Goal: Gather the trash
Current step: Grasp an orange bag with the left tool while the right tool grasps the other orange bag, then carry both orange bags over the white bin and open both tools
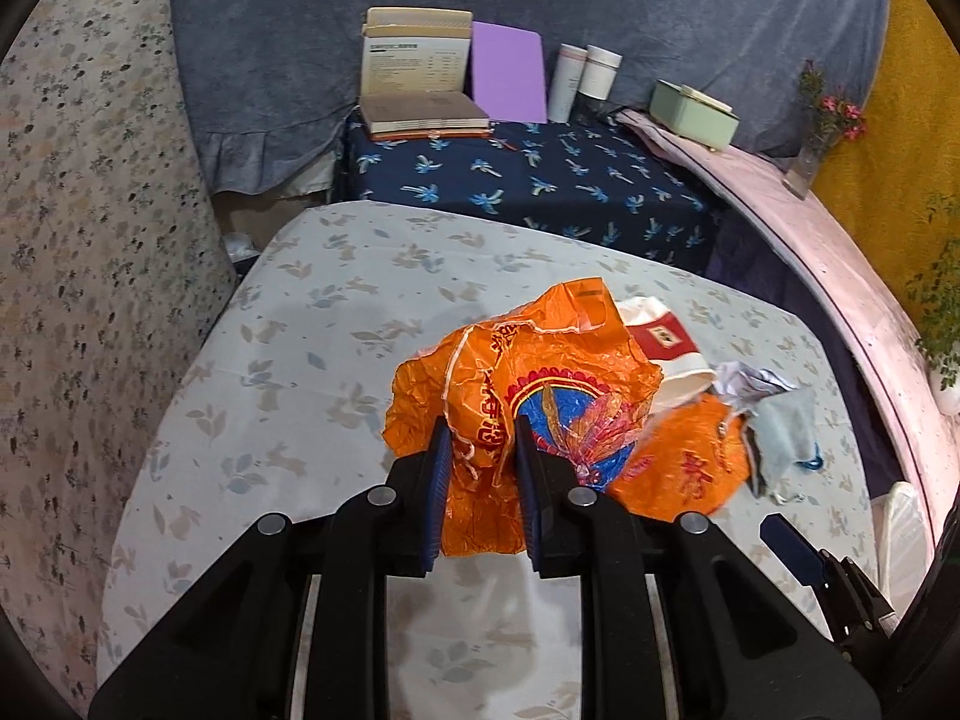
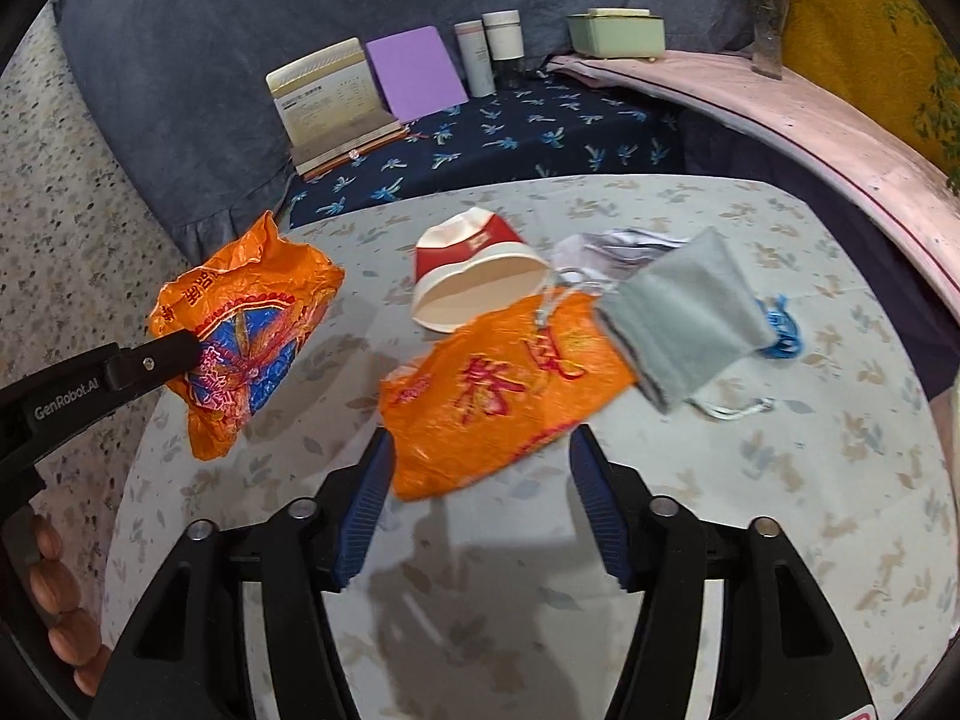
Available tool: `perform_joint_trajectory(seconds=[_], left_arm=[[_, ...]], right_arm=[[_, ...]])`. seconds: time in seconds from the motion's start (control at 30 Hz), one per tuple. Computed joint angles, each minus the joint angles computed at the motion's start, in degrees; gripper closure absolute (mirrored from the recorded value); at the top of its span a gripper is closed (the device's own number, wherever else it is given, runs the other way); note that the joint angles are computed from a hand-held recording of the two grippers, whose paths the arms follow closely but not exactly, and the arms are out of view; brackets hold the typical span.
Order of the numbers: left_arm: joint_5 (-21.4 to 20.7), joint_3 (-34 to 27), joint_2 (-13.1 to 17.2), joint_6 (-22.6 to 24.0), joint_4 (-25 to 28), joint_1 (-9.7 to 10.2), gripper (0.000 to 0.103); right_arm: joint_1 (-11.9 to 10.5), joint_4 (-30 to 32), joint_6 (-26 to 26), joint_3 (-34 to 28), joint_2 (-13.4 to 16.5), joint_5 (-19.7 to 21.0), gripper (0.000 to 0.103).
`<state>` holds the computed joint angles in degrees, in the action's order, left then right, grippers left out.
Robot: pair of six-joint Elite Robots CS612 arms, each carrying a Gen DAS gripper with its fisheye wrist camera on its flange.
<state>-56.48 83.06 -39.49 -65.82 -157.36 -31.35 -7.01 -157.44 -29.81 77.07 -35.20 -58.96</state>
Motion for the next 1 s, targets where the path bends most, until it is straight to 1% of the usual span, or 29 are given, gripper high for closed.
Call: perform_joint_trajectory(seconds=[0.03, 0.1, 0.2, 0.3, 0.37, 0.4, 0.43, 0.47, 0.53, 0.57, 0.63, 0.8, 1.0], left_arm=[[-0.1, 0.1, 0.0, -0.2, 0.2, 0.17, 0.083], [-0.4, 0.3, 0.0, -0.5, 0.4, 0.47, 0.083], [-1.3, 0.4, 0.3, -0.7, 0.5, 0.8, 0.083], [-2.2, 0.3, 0.7, -0.6, 0.4, 0.96, 0.083], [-2.9, 0.0, 1.0, -0.2, 0.3, 0.92, 0.083], [-3.1, -0.1, 1.1, 0.1, 0.4, 0.85, 0.083], [-3.4, -0.3, 1.3, 0.4, 0.3, 0.77, 0.083], [-3.7, -0.4, 1.4, 0.7, 0.1, 0.7, 0.083], [-4.3, -0.7, 1.8, 0.9, 0.0, 0.52, 0.083], [-4.7, -0.9, 1.9, 1.1, -0.2, 0.44, 0.083], [-5.2, -1.2, 2.2, 1.5, -0.5, 0.25, 0.083], [-5.7, -2.3, 2.7, 2.8, -0.9, -0.59, 0.083], [-5.3, -4.0, 2.9, 4.8, -1.3, -1.76, 0.083]], right_arm=[[0.4, -0.7, 0.6, 0.0, 0.2, -0.4, 0.037], [1.2, -2.4, 1.3, 0.1, 0.6, -1.9, 0.037], [2.5, -5.4, 2.9, -0.1, 1.5, -5.7, 0.037], [3.1, -4.6, 3.7, -1.0, 2.4, -8.0, 0.037], [3.1, -3.9, 3.9, -1.4, 2.9, -8.7, 0.039], [3.0, -3.8, 3.9, -1.4, 3.0, -8.7, 0.045], [2.7, -3.8, 4.0, -1.4, 3.2, -8.4, 0.054], [2.5, -4.3, 4.1, -1.3, 3.2, -8.2, 0.058], [2.1, -4.8, 3.6, -1.2, 3.3, -7.9, 0.072], [1.9, -4.7, 3.4, -1.1, 3.2, -7.6, 0.075], [1.3, -4.6, 3.3, -0.9, 3.0, -6.4, 0.083], [-0.2, -4.9, 3.0, 0.2, 2.0, -4.0, 0.087], [-1.9, -6.8, 3.6, 2.1, -0.1, -1.0, 0.087]])
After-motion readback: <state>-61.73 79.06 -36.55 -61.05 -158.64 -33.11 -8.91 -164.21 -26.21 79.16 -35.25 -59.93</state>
